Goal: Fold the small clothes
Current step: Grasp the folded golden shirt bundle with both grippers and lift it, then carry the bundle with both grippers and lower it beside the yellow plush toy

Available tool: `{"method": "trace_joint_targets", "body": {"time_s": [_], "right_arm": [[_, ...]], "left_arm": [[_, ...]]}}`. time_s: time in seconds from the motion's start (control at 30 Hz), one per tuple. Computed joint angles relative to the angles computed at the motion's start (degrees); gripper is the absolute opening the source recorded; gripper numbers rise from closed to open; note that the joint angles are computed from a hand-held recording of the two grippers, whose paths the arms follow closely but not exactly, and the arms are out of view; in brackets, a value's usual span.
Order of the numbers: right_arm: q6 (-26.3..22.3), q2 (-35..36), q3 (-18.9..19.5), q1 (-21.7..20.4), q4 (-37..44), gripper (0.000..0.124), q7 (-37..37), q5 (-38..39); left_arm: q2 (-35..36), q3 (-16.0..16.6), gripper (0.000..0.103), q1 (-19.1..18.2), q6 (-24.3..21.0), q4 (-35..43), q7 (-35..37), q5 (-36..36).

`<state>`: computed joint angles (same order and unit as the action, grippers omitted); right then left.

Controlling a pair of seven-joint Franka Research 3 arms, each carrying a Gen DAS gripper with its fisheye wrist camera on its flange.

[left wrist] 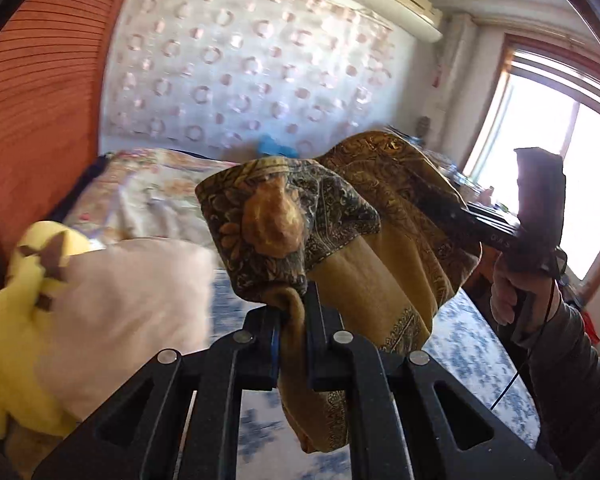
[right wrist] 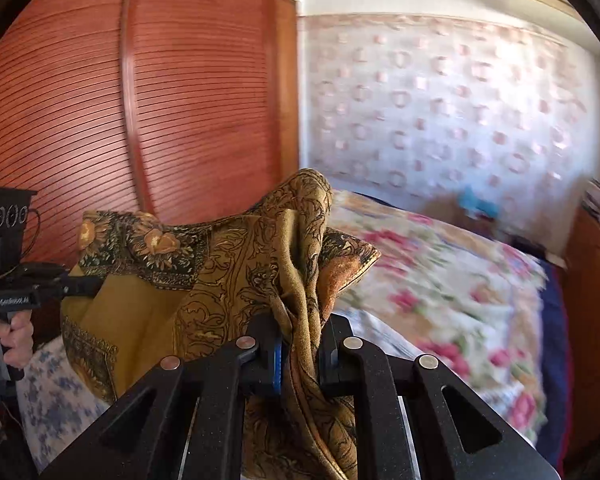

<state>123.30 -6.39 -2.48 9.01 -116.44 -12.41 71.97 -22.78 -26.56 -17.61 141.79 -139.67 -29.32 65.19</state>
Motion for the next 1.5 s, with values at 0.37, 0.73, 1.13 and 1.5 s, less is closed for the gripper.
{"method": "trace_joint_targets", "body": {"time_s": [0.37,0.73,1.13,1.5], "right_arm": [[7.07,17.24,9.47,8.23,18.8,0.012,5.4,-8.71],[14.63,30.32,15.07,12.81,33.42,0.018,24.12,-23.38],[24.37,23.38,19.01,8.76,22.84,0.061,10.09,-8.58],[11.82,32.38,15.15,11.26,30.66,0.061,25.01,-25.22]], "left_arm": [[-11.27,-2.24,0.01,-3.63,-10.49,-12.47,-4.09,-13.22],[-8.59,-2.61,0.01,-4.35,-11.51,-13.32,-7.47,-16.26],[-8.52,-1.64,0.01,-5.24,-13.38,-13.83,-6.31,-17.07],[-8.11,-1.5,0.014,-5.95,-14.98,-13.67,-6.15,-18.41]]}}
